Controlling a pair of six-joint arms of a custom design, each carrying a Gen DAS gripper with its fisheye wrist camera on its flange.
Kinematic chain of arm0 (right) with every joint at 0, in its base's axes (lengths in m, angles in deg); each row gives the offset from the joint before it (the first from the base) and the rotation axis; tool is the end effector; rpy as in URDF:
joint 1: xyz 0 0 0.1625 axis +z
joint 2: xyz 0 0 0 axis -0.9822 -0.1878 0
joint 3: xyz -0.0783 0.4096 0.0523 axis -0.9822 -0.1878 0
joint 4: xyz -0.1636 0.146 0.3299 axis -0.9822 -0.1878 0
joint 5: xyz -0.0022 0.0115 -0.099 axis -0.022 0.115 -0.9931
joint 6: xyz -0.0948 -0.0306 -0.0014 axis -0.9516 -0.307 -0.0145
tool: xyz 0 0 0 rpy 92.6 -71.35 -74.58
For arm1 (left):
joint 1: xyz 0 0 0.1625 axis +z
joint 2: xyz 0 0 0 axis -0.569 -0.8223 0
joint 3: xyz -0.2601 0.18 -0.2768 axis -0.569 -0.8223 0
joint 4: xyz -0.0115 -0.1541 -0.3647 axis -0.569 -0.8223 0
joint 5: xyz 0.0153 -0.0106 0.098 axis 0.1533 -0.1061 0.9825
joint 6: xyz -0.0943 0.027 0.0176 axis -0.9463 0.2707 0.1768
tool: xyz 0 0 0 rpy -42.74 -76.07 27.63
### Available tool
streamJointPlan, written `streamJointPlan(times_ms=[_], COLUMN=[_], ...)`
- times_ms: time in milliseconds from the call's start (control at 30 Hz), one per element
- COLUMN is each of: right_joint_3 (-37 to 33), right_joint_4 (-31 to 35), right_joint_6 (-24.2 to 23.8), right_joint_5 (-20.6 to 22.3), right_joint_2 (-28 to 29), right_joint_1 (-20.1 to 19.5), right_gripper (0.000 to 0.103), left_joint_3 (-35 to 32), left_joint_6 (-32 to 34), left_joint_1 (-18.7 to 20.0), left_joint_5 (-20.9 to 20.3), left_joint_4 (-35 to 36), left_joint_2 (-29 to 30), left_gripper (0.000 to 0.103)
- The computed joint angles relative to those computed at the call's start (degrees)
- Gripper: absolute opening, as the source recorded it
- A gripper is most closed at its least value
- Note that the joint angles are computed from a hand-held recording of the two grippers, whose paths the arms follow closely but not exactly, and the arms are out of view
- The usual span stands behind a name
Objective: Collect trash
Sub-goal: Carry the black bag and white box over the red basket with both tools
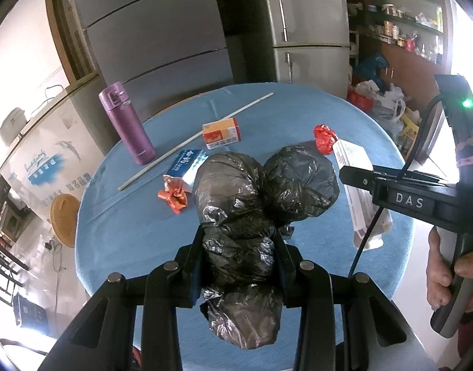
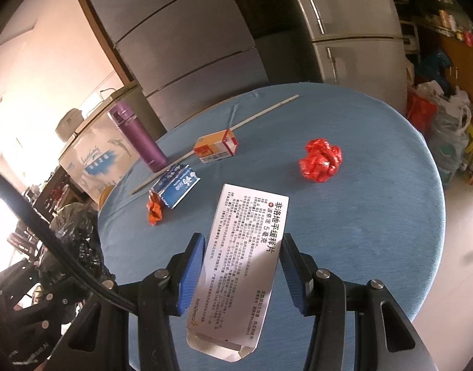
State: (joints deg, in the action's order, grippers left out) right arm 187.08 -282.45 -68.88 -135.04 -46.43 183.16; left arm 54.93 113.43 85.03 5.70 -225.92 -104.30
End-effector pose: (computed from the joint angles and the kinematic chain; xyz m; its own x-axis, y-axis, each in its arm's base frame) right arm 0.1564 -0.4023 0.1883 -0.7686 0.5793 0.2712 -0.0039 0.4197 -0.9076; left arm -0.2087 -0.5244 0.1807 -0.2594 0.8381 -0.4799 0.9535 0.3013 0.0109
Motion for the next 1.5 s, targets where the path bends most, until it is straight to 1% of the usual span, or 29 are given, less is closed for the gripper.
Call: streamJointPlan(times_ms=[267, 533, 833, 1000, 1267, 1500], right_joint_3=[-2.7, -5.4, -10.5, -14.8, -23.0, -30.3], right_joint_4=[2.5, 6.6, 13.3, 17.1, 24.0, 29.6], right_joint_6=[-0.8, -1.1, -1.7, -3.6, -6.0, -8.3], right_joint_5=[-1.0, -0.6, 1.8, 3.2, 7.9, 10.9], right_joint_2=[1.4, 2.2, 5.0, 7.2, 11.8, 16.3], right_joint_1=[1.7, 2.7, 3.3, 4.0, 4.6, 5.7], right_gripper=[0.052, 0.052, 0.052, 0.052, 0.052, 0.052], left_joint_3=[-0.9, -2.1, -4.4, -5.8, -8.9, -11.2], left_joint_6=[-0.6, -1.1, -1.9, -2.1, -3.1, -3.4], left_joint_1=[1.0, 2.4, 5.2, 7.1, 11.0, 14.2], left_joint_5=[-0.6, -1.2, -0.4, 0.3, 2.6, 5.1], left_joint_4=[0.1, 0.4, 0.6, 0.6, 0.5, -0.3], left_joint_2=[-0.9, -1.4, -1.8, -2.2, -2.8, -3.1], left_gripper=[0.039, 0.039, 0.039, 0.039, 0.039, 0.039])
